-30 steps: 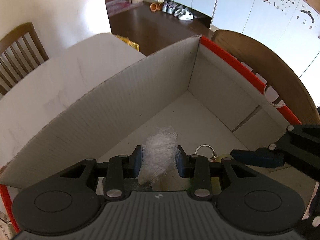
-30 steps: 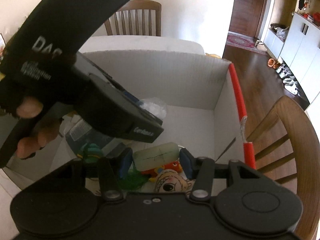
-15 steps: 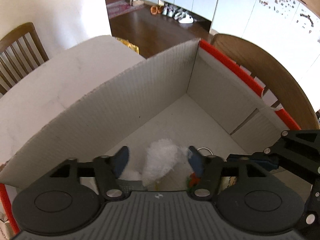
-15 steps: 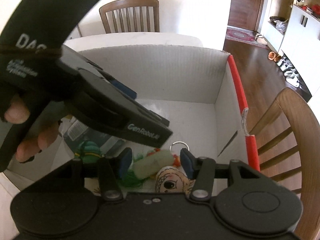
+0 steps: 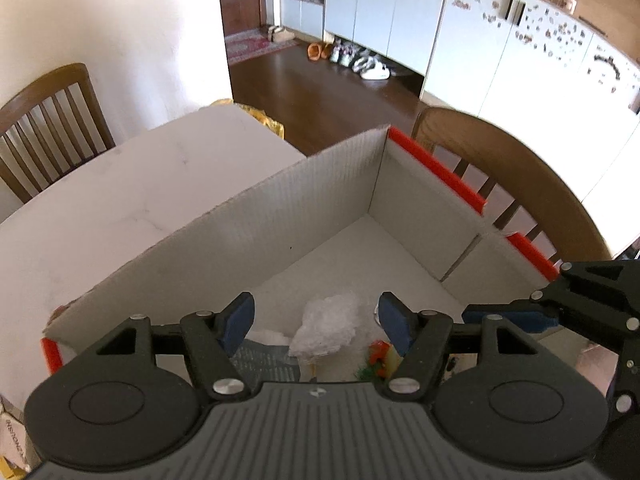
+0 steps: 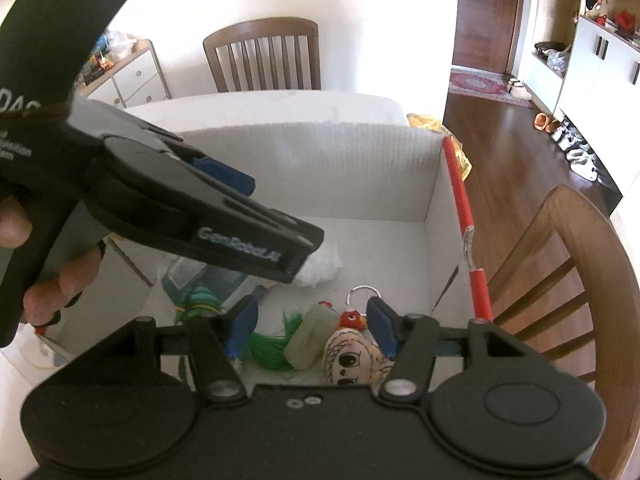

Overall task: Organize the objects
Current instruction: 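Withdraw both tools from the box back over the pile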

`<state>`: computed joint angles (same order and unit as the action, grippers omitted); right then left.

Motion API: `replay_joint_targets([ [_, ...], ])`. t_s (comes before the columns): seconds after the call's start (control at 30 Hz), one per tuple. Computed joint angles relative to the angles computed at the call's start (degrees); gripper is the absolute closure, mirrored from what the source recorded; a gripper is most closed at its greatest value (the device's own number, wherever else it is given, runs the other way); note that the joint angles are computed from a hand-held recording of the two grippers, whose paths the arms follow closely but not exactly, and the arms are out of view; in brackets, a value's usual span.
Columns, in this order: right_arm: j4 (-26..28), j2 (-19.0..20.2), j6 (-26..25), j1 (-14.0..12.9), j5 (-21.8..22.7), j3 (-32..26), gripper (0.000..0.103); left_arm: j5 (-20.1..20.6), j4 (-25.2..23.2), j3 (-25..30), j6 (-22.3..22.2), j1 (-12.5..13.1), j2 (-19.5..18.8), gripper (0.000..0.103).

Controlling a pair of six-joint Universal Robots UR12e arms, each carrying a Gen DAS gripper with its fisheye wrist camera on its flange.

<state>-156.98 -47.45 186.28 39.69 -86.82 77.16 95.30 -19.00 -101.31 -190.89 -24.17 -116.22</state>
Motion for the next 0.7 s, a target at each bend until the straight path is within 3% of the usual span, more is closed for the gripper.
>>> replay_joint_targets([
  [0.4,-4.8,-2.5,1.7,0.2,0.9,2.9,0.039,1.5,8.0,-4.6,-0.4,-0.4,3.7,0.035],
  [0.47,-5.7,-2.9,2.2,0.3,1.0,3.4,0.029,2.1,9.1,-5.6,-0.4,-0.7,4.7,0.031],
  [0.7,-8.5,-4.0,3.8,0.9,1.2,4.7,0.025,2.3,13.3,-9.7,-0.4,-0.6,8.4,0.024],
])
